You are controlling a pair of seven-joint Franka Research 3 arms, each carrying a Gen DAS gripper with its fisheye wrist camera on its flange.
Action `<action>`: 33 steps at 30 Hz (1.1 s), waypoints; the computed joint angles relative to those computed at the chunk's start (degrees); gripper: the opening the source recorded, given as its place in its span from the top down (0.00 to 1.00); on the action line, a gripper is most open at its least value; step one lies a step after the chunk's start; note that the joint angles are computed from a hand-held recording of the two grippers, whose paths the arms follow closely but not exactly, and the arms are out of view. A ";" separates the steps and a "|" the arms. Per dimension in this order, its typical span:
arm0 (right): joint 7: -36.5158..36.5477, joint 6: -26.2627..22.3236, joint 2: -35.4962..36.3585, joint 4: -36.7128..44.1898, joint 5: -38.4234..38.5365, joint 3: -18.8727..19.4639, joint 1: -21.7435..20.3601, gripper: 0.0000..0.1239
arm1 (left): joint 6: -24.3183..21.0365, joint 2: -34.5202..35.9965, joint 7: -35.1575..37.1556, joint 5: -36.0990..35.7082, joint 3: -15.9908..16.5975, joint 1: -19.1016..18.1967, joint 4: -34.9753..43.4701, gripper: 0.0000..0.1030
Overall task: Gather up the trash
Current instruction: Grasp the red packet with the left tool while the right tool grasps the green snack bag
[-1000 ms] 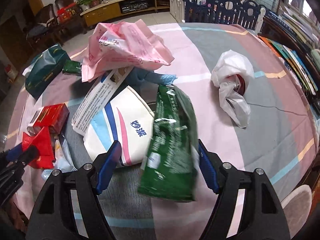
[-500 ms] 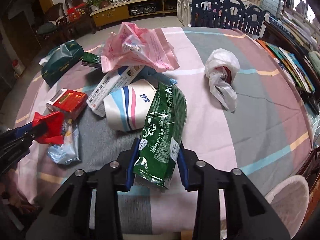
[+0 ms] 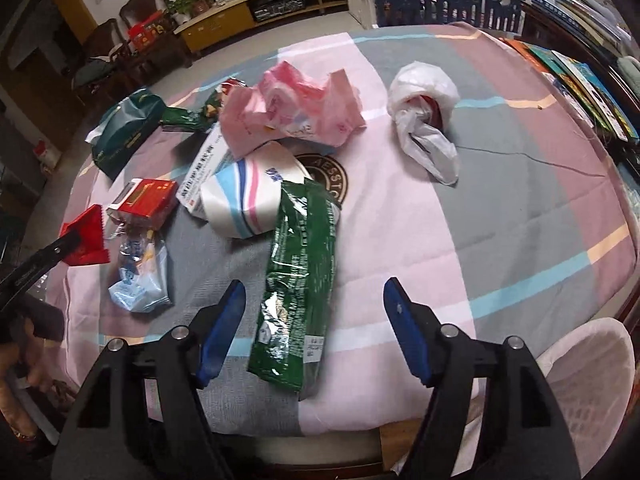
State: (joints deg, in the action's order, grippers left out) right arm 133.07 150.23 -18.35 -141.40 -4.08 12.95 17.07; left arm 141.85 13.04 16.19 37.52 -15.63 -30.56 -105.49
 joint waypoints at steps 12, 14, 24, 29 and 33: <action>2.17 -1.40 5.10 2.24 -4.03 0.91 0.98 0.43 | -1.34 0.34 -1.80 1.20 -0.09 -0.78 -0.32 0.63; 3.86 -1.77 5.30 2.21 -6.97 1.35 0.91 0.45 | -1.47 0.46 -1.76 1.01 -0.15 -0.81 -0.26 0.63; 7.90 -6.12 5.45 3.57 -12.58 1.31 2.53 0.73 | 2.52 -4.74 -13.63 9.03 -0.11 0.00 -6.18 0.63; 9.70 -7.51 2.87 4.12 -18.55 2.86 2.71 0.74 | -5.10 -7.18 -18.70 17.56 -1.41 -1.62 -5.48 0.63; 9.20 -7.20 -0.27 2.91 -18.50 2.55 2.49 0.74 | -20.85 -8.85 -19.95 25.06 -4.51 -4.81 -1.97 0.63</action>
State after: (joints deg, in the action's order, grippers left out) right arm 142.27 143.03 -18.62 -138.50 -22.58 15.50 19.56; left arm 121.00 4.18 -3.75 62.58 -20.13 -35.37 -107.47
